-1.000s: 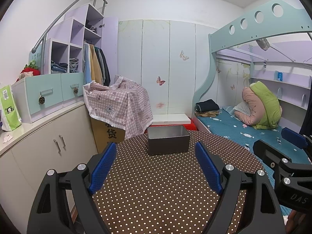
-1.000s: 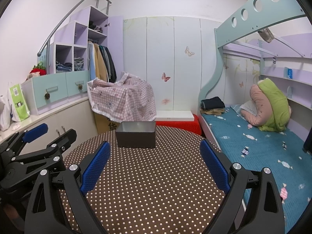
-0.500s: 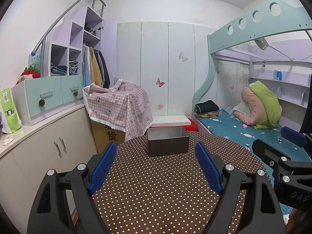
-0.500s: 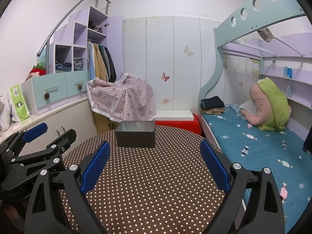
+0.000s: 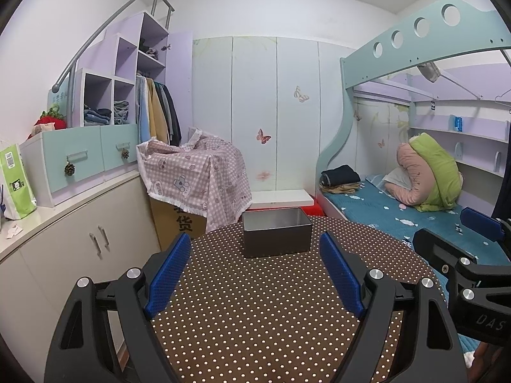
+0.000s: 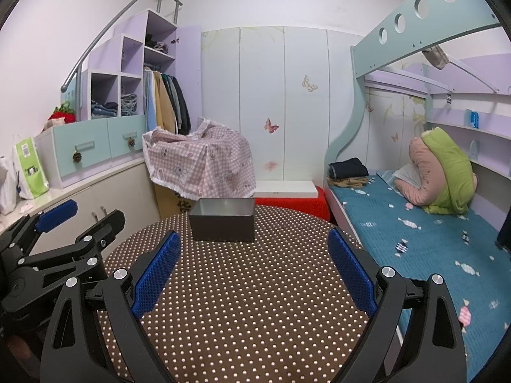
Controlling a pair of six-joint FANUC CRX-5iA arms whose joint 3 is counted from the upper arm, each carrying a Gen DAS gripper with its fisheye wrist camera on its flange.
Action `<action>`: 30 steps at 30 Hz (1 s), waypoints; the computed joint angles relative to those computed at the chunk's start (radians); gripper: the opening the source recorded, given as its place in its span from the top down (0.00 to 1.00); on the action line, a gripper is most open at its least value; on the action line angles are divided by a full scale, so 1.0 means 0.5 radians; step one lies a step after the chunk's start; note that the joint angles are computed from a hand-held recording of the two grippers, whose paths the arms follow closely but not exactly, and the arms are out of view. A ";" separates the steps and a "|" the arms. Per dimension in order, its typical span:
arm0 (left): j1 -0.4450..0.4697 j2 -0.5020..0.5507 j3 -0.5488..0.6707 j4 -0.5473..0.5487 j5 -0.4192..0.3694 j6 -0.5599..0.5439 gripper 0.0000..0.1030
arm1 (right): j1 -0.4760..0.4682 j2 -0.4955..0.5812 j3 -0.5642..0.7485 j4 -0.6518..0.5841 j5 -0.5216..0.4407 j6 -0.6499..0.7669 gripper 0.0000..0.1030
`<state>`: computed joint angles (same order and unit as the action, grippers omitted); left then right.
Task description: Organize jewelry
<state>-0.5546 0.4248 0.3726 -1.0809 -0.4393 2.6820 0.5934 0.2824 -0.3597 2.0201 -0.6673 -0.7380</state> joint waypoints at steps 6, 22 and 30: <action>0.005 0.001 0.004 0.004 0.001 -0.005 0.22 | -0.001 -0.003 -0.005 0.009 -0.001 -0.007 0.13; 0.006 0.003 0.006 0.002 0.002 -0.008 0.22 | 0.002 -0.003 -0.005 0.002 -0.004 -0.001 0.13; 0.008 0.003 0.007 0.004 0.004 -0.013 0.22 | 0.003 -0.003 -0.005 0.001 -0.003 -0.001 0.13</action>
